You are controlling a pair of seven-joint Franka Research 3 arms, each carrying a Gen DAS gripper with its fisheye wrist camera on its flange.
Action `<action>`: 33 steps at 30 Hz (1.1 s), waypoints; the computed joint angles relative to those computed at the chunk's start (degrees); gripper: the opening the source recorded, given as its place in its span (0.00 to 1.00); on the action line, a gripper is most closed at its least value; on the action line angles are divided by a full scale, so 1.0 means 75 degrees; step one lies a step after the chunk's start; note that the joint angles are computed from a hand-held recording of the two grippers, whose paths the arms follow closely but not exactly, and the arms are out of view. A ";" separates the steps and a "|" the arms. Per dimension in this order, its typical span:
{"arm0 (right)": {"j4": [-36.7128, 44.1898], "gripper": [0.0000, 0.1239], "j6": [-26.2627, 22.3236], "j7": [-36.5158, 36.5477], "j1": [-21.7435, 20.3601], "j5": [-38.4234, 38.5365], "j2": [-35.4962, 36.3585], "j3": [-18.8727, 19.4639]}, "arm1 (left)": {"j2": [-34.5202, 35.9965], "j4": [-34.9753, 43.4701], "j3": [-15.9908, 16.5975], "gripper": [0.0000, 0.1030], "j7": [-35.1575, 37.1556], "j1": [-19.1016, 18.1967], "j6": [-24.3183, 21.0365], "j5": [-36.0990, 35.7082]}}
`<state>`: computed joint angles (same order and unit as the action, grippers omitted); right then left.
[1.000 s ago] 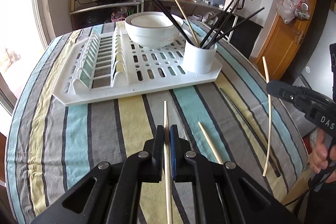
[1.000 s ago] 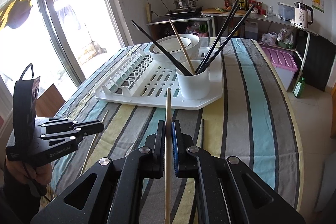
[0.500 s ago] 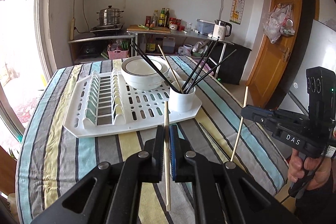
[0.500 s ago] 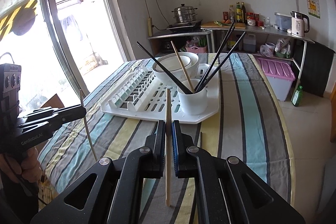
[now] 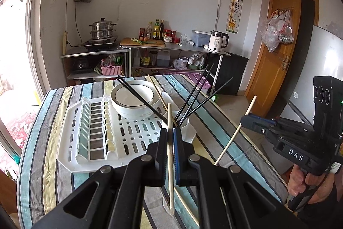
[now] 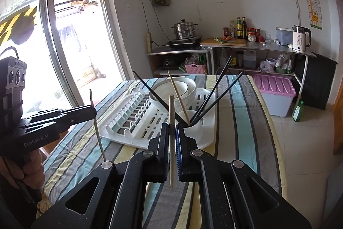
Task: Organize utensils
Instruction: 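Lift both wooden chopsticks upright and carry them over the white cup, then open left tool dropping its wooden chopstick into the cup while right tool releases its own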
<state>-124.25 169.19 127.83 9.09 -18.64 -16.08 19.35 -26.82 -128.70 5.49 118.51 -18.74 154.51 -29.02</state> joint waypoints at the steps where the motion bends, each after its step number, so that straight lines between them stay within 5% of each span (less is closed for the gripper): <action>1: 0.0103 0.05 0.0002 0.0006 -0.0048 -0.0050 0.0057 0.0010 | 0.0129 0.0153 0.0030 0.05 0.0016 -0.0045 -0.0017 -0.0049; 10: 0.1082 0.05 -0.0025 0.0342 -0.0128 -0.0779 0.0717 -0.0177 | 0.1235 0.1556 -0.0168 0.05 0.0308 0.0064 -0.0024 -0.0828; 26: 0.2364 0.05 -0.0110 0.1021 0.0775 -0.1796 0.1810 -0.1271 | 0.2882 0.3364 -0.1235 0.05 0.0442 0.1163 0.0257 -0.1535; 33: 0.2537 0.05 -0.0115 0.0644 0.1112 -0.1368 0.2126 -0.1669 | 0.3300 0.3612 -0.1586 0.05 0.0619 0.1408 0.0446 -0.1692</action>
